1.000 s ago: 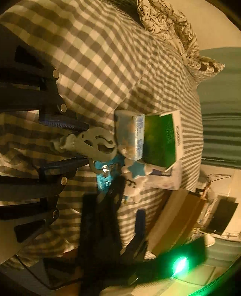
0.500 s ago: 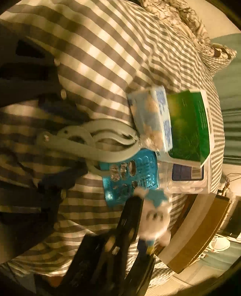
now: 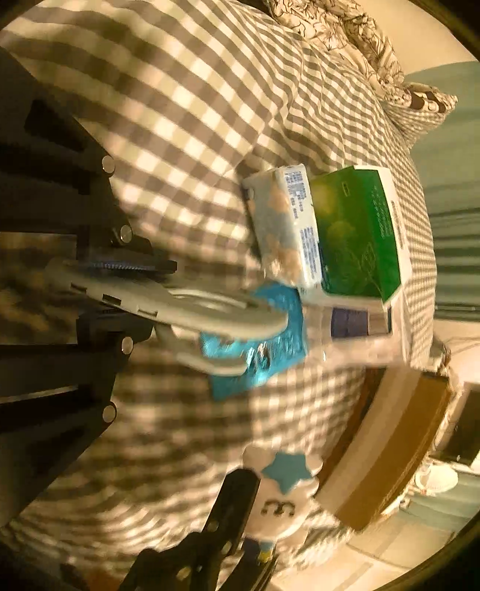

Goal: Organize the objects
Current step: 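Grasp the white plush toy with the right gripper while the left gripper holds the clip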

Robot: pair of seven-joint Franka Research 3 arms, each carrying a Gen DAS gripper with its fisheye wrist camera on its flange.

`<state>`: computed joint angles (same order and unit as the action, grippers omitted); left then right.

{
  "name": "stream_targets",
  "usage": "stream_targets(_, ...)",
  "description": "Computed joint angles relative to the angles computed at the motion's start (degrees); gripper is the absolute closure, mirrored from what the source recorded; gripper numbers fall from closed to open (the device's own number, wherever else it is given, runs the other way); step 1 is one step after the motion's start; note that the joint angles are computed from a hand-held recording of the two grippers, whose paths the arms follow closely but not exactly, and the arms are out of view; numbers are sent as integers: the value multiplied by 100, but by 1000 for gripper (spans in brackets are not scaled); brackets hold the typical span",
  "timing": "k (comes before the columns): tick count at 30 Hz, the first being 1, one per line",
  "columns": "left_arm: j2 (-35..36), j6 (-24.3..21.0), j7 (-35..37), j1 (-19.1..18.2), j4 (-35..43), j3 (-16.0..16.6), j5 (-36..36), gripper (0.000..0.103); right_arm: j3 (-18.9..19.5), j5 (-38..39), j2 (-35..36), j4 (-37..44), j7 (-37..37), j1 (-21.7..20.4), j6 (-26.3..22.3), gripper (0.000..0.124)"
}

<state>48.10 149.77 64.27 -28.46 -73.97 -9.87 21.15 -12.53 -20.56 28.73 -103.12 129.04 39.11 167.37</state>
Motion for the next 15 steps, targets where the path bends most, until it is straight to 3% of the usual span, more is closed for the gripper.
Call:
stream_targets(6, -701, 570, -184, 72, -988, -76, 80, 91, -335, -401, -454, -570, 517, 374, 184, 77)
stream_targets(15, -1159, 1017, -95, 116, -1238, -257, 76, 92, -719, -1916, -1192, -1165, 1880, 649, 245, 77)
